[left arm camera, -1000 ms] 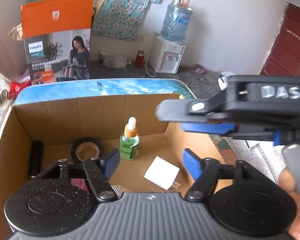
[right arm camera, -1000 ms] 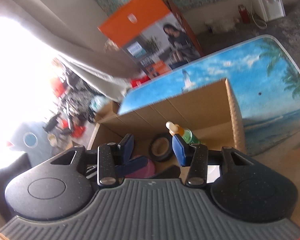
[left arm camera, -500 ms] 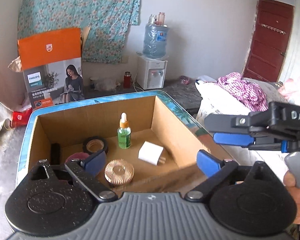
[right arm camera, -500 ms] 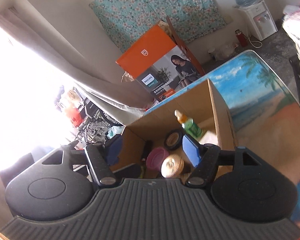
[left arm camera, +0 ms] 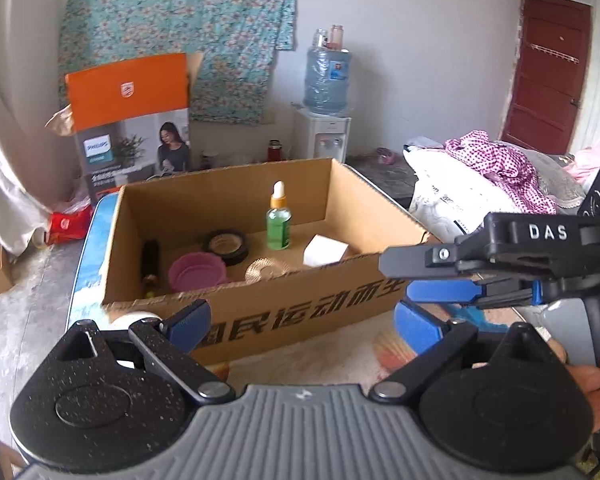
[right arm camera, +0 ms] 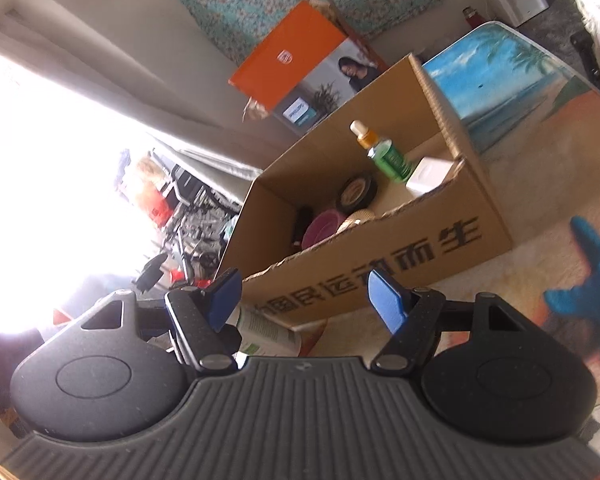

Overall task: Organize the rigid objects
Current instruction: 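Withdraw the right gripper toward the white pill bottle, then grasp the white green-labelled pill bottle with the right gripper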

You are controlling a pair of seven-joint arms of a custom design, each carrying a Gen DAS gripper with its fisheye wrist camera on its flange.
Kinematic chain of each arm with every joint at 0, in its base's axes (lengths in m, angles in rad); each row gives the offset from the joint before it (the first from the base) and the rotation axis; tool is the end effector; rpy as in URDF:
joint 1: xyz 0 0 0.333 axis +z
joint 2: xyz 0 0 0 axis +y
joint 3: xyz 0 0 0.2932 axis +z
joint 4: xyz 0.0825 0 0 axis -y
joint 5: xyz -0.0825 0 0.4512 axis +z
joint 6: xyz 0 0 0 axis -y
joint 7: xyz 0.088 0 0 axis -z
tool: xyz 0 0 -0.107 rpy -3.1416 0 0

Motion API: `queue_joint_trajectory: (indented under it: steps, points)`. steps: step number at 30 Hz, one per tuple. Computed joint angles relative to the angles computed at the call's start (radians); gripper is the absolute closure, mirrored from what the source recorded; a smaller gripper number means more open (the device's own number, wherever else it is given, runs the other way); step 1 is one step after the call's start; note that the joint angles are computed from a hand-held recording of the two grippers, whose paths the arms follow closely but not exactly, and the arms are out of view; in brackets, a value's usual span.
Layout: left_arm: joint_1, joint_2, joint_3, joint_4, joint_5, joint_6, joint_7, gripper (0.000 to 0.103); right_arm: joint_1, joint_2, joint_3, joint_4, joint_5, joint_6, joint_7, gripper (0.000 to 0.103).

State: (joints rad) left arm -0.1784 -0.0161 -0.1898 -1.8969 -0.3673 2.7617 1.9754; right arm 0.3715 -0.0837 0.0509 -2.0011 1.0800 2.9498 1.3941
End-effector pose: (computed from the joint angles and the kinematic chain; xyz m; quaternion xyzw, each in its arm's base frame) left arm 0.6306 -0.2278 0.5654 -0.4598 0.7716 -0.3862 0.2100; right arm 0.6029 0.2080 0.5444 -0.4782 0.6933 0.0014 0.5391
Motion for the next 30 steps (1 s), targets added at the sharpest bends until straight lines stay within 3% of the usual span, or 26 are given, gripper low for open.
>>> queue_joint_trajectory:
  steps: [11,22,30]
  points:
    - [0.0,-0.071,0.032,-0.117,-0.04,0.089,0.01,0.004,-0.006,0.058,0.025,0.065,-0.02,-0.068,0.006,0.033]
    - [0.045,-0.047,0.024,-0.144,0.212,0.174,-0.254,0.004,-0.039,0.162,0.066,0.193,-0.043,-0.176,0.003,0.033]
    - [0.073,0.031,0.03,-0.076,0.444,0.168,-0.509,0.007,-0.068,0.332,0.111,0.423,-0.133,-0.259,0.007,0.033]
